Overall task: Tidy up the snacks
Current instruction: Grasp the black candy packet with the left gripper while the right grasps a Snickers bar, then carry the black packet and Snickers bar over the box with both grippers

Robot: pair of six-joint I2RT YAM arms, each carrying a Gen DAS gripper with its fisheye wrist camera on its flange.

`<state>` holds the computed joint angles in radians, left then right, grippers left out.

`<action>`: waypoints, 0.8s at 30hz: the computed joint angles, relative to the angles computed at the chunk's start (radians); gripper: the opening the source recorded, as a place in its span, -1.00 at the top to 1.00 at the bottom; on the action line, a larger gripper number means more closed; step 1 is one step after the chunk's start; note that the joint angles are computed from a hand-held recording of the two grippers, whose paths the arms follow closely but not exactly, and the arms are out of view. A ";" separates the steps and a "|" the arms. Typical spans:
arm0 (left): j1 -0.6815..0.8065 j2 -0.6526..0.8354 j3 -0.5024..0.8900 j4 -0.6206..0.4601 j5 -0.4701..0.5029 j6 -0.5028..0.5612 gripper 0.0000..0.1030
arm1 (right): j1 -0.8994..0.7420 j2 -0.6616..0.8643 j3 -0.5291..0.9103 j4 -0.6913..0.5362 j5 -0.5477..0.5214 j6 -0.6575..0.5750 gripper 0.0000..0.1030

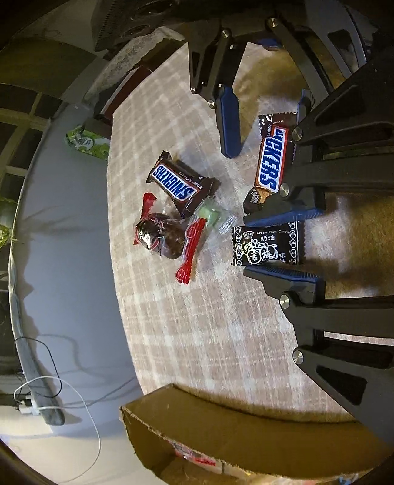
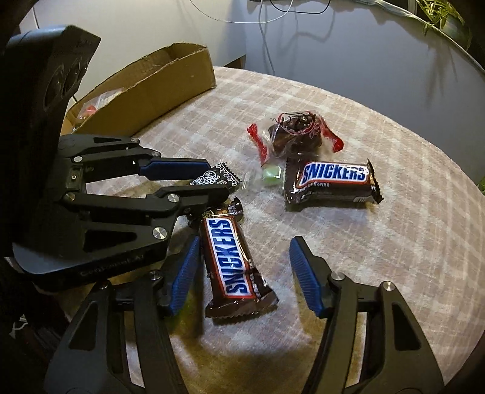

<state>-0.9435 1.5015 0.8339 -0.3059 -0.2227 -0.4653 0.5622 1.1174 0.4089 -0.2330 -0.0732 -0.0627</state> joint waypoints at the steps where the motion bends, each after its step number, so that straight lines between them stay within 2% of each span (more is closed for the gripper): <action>1: 0.000 0.003 0.001 -0.001 -0.004 0.001 0.52 | 0.000 0.004 0.000 0.004 0.000 -0.001 -0.23; 4: -0.007 0.010 0.007 -0.007 -0.020 0.009 0.52 | 0.013 0.005 -0.008 0.017 0.021 -0.008 -0.14; 6: -0.012 0.010 0.006 -0.009 -0.028 0.016 0.52 | 0.021 -0.003 -0.013 0.014 0.043 -0.012 0.06; 9: -0.009 0.002 -0.001 -0.007 -0.024 0.016 0.52 | -0.009 -0.027 -0.019 -0.009 0.033 -0.025 0.26; 11: -0.005 -0.006 -0.012 0.002 -0.021 0.012 0.48 | -0.030 -0.042 -0.024 -0.020 0.018 -0.032 0.28; 14: -0.015 -0.012 -0.020 0.004 -0.026 0.018 0.31 | -0.027 -0.054 -0.031 -0.023 0.031 -0.029 0.33; 18: -0.033 -0.004 -0.016 0.001 -0.050 0.023 0.27 | -0.018 -0.056 -0.032 -0.024 0.045 -0.019 0.34; 19: -0.036 -0.002 -0.017 0.003 -0.056 0.025 0.28 | -0.017 -0.055 -0.030 -0.025 0.048 -0.017 0.34; 21: -0.043 0.002 -0.013 -0.005 -0.087 0.015 0.51 | -0.014 -0.057 -0.030 -0.028 0.053 -0.012 0.36; 24: -0.036 -0.005 -0.017 -0.006 -0.088 -0.001 0.56 | -0.007 -0.061 -0.029 -0.031 0.059 0.005 0.42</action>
<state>-0.9792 1.4966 0.8166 -0.3117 -0.3103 -0.4667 0.5555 1.0565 0.3796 -0.2640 -0.0139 -0.0579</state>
